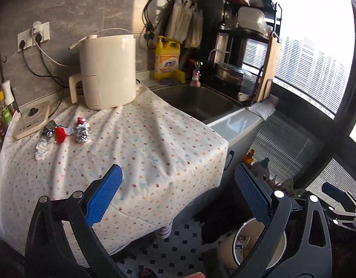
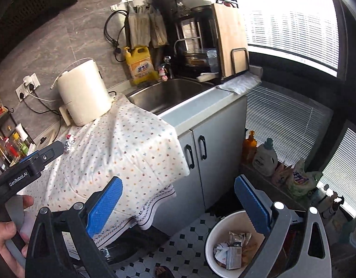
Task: Collect trash
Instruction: 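Raise both tools back toward the counter trash, then grasp clear plastic wrapper with left gripper while right gripper grasps foil ball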
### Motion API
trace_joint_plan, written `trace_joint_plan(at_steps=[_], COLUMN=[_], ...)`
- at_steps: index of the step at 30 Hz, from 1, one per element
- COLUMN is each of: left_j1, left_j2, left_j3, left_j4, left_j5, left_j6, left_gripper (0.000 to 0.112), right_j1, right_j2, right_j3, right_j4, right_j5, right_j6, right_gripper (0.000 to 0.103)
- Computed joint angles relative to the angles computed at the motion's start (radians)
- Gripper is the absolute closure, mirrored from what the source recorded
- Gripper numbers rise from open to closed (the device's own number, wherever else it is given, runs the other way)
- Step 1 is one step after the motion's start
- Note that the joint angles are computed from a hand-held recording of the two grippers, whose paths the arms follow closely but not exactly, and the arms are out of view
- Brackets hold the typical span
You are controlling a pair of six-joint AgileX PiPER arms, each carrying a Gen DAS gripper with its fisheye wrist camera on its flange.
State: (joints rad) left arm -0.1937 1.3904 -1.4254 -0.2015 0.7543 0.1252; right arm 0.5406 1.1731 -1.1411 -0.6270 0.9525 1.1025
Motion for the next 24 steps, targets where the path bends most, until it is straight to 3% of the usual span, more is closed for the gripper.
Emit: trace_joint_plan(at_steps=[15, 24], left_j1=[0.348, 0.531], left_j2=[0.071, 0.201], left_j3=[-0.088, -0.212], left_j4=[-0.134, -0.221], left_j5=[0.021, 0.035], left_j6=[0.136, 0.222], left_gripper=[0.015, 0.015], right_j1=[0.066, 0.096], right_j2=[0.357, 0.643], right_j3=[-0.368, -0.735], right_j4=[0.064, 0.152], right_j5=[-0.086, -0.050], right_j6=[-0.148, -0.307], right_gripper=[0.008, 0.008])
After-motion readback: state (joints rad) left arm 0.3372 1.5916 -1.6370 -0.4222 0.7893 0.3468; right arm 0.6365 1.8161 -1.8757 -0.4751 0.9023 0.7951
